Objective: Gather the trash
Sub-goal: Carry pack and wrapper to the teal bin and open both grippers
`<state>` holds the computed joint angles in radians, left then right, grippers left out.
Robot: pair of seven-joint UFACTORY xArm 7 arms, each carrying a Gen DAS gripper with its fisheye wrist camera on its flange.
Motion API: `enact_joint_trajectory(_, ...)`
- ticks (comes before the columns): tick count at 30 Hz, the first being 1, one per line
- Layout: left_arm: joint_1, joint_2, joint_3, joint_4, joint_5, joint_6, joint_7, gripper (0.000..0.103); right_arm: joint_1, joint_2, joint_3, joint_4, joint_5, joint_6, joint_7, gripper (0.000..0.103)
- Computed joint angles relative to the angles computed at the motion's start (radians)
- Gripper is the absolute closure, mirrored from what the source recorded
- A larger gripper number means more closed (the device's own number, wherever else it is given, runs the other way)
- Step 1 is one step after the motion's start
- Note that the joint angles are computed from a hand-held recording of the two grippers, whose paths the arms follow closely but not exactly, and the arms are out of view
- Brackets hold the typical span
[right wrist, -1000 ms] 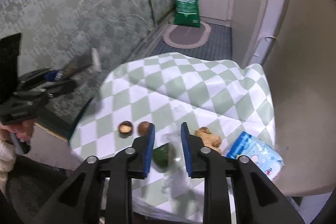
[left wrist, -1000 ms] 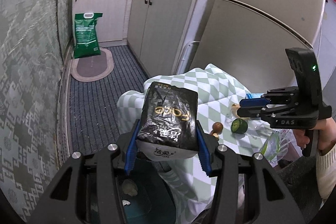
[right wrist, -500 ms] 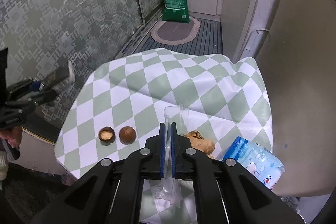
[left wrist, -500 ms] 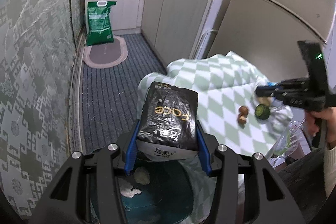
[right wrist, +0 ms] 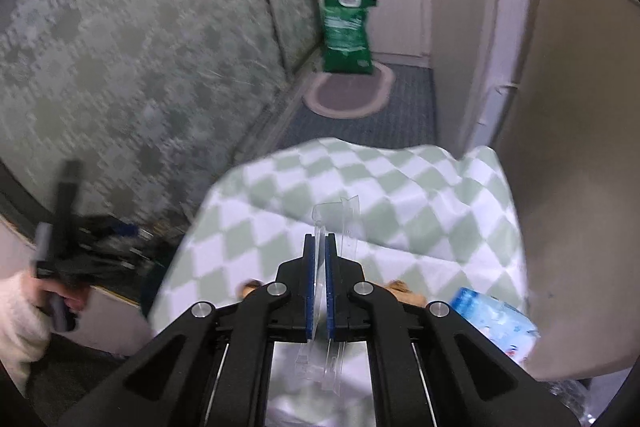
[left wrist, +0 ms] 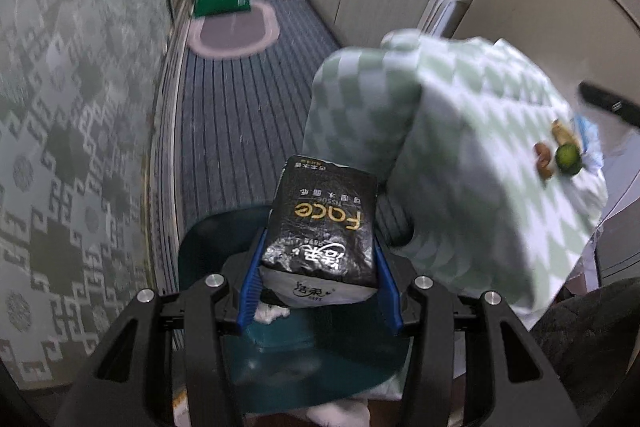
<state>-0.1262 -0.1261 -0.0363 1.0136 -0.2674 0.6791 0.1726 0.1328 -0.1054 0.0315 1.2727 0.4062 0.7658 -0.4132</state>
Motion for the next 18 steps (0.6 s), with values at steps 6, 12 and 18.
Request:
enact_joint_trajectory(6, 0.01, 0.036, -0.007, 0.0, 0.073, 0.073, -0.033, 0.052, 0.032, -0.002, 0.01, 0.02, 0.099, 0.024, -0.072, 0.099)
enact_joint_trajectory(12, 0.028, 0.067, -0.001, 0.005, 0.113, 0.147, -0.075, 0.052, 0.063, 0.024, 0.033, 0.047, 0.135, 0.056, -0.097, 0.099)
enact_joint_trajectory(18, 0.045, 0.091, 0.004, 0.004, 0.138, 0.208, -0.093, 0.051, 0.091, 0.065, 0.062, 0.079, 0.169, 0.104, -0.109, 0.099)
